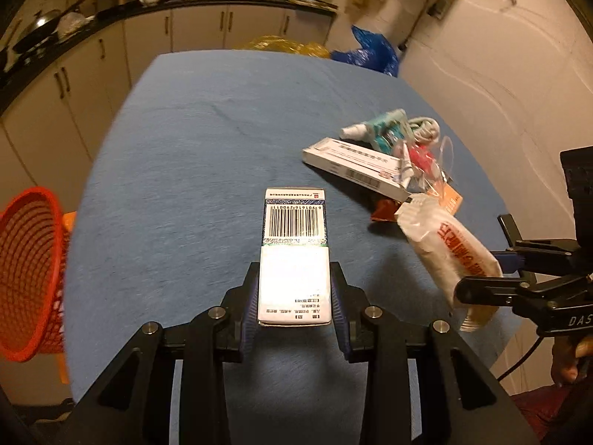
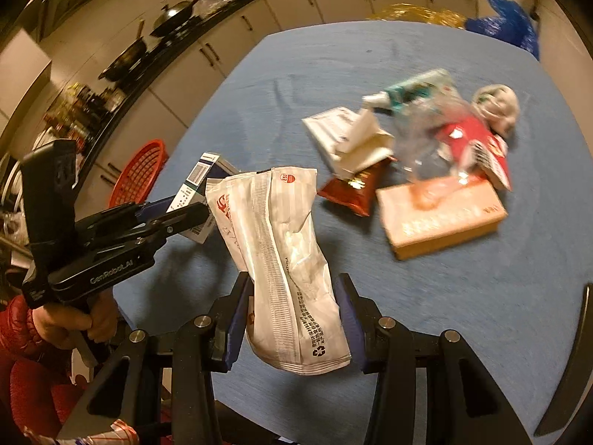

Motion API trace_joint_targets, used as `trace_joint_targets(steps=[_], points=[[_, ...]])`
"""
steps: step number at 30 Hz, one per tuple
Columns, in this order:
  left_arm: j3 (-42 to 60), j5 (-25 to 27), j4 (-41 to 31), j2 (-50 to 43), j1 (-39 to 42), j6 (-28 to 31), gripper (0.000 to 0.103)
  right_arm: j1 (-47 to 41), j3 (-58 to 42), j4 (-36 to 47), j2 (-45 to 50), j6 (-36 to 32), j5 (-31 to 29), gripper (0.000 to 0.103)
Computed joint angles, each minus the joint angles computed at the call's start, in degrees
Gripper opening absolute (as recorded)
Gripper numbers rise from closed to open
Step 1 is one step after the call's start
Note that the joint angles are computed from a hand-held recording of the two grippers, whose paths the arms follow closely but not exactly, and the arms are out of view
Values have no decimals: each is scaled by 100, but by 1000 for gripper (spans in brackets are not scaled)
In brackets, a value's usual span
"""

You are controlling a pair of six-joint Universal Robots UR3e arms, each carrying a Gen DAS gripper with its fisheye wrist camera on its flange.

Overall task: Collect trash
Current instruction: 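Carry the box and wrapper over the red basket with both tools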

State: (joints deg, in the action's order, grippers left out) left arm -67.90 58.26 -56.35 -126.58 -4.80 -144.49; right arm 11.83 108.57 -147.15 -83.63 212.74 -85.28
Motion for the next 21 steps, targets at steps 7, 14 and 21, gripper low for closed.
trace_joint_targets(steps=[7, 14, 21], points=[[-468, -170, 228, 428, 430, 27, 33, 292, -945, 165, 727, -55, -57, 49], [-650, -300, 355, 678, 807, 155, 33, 532, -1757, 393, 1245, -57, -176, 49], [-560, -418, 324, 694, 1096, 284, 33, 683, -2490, 630, 1707, -68, -248, 49]])
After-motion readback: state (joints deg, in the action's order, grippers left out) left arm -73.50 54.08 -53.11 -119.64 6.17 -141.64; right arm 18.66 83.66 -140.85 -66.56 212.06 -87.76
